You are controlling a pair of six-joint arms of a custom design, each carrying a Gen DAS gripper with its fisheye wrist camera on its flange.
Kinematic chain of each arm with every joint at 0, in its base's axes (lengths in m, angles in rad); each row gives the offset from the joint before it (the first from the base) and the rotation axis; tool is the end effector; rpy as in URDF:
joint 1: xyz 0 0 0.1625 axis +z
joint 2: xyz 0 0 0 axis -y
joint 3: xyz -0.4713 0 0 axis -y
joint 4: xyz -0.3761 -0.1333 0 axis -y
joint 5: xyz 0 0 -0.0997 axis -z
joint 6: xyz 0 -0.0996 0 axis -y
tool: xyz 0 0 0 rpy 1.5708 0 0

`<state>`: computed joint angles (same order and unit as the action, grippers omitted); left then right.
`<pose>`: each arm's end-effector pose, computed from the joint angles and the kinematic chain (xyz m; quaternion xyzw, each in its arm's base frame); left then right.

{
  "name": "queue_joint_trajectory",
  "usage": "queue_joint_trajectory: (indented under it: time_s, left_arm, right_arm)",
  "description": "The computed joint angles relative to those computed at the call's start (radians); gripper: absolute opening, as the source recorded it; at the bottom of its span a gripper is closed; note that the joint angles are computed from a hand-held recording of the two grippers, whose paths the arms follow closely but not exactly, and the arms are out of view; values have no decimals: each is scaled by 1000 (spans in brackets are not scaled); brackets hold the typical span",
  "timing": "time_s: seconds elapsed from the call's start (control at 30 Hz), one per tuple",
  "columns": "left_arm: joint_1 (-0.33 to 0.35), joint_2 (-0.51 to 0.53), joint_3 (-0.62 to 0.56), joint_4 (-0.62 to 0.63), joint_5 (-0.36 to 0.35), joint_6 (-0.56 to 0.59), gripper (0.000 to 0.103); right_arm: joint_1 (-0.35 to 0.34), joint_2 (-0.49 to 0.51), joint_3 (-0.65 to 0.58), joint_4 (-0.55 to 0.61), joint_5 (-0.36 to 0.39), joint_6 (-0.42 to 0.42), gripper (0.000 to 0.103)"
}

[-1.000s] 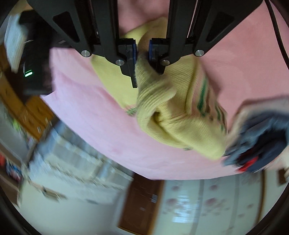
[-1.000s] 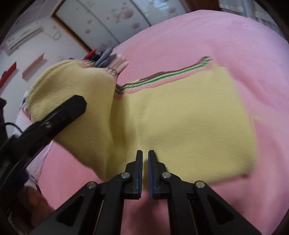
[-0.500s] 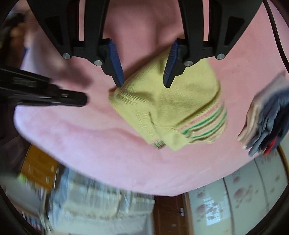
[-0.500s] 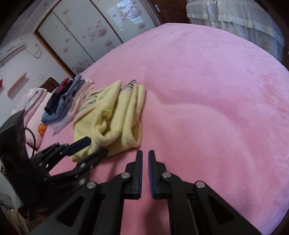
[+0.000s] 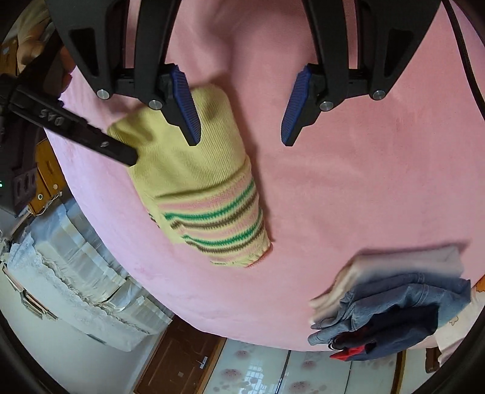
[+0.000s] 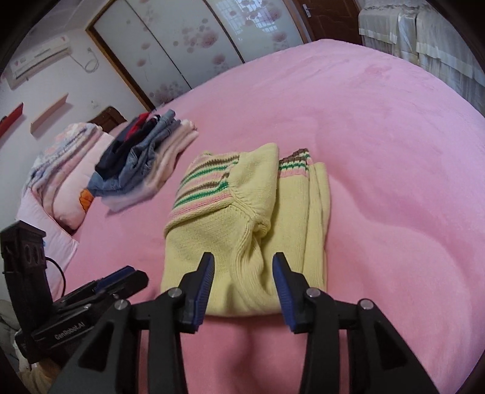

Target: Fold large clothes

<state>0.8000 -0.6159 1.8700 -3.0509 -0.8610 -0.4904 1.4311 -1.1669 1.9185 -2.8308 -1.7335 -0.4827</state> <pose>-0.2869 -0.5799 0.0261 0.0914 0.9280 -0.2890 0.2165 0.0332 -0.6055 0.3018 0.1445 -0.9540 0.2145 0.1516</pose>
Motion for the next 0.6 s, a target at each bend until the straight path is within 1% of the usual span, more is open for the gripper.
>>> queue_joint_trajectory:
  time_s: [0.03,0.07,0.1,0.13,0.17,0.2,0.23,0.27,0.3,0.33,0.37,0.4,0.43,0.5,0.53,0.6]
  left_arm:
    - [3,4,-8,-3,-2,12,54]
    - [2,13,-25,7,3,15,54]
    - [7,23,-48,17,10,26,54]
    - [8,37,-68,9,20,44,54]
    - [10,49,-88,9,31,56,54]
    - [12,65,-115,31,43,62,54]
    - [17,75,-138,59,42,68,53]
    - [25,90,-167,106,36,72,52]
    - [34,104,-190,132,21,81,50]
    - [34,114,-196,143,11,81,48]
    - [33,124,-203,151,9,86,48]
    - [32,132,-207,153,16,94,48]
    - [25,144,-211,151,47,108,48]
    - [20,147,-211,150,67,119,48]
    - [21,143,-209,149,60,120,48]
    - [26,132,-203,149,37,121,48]
  right_arm:
    - [4,12,-12,13,-19,3,40]
    - [8,26,-28,32,-43,8,37]
    - [9,38,-44,56,-57,5,27]
    - [7,41,-52,69,-58,1,10]
    - [4,29,-38,40,-43,4,10]
    - [-6,-1,-2,-27,7,-13,10]
    - [-12,-18,24,-76,24,-28,10]
    - [-16,-30,49,-124,10,-37,10]
    - [-21,-29,58,-137,-17,-36,10]
    - [-34,-21,57,-110,-48,-24,10]
    - [-52,-16,51,-71,-60,-1,10]
    - [-71,-15,54,-54,-49,18,10]
    - [-80,-20,62,-57,-34,23,10]
    - [-79,-34,59,-33,-18,37,10]
    - [-75,-41,49,-6,-12,52,14]
    - [-65,-50,31,21,-6,73,17]
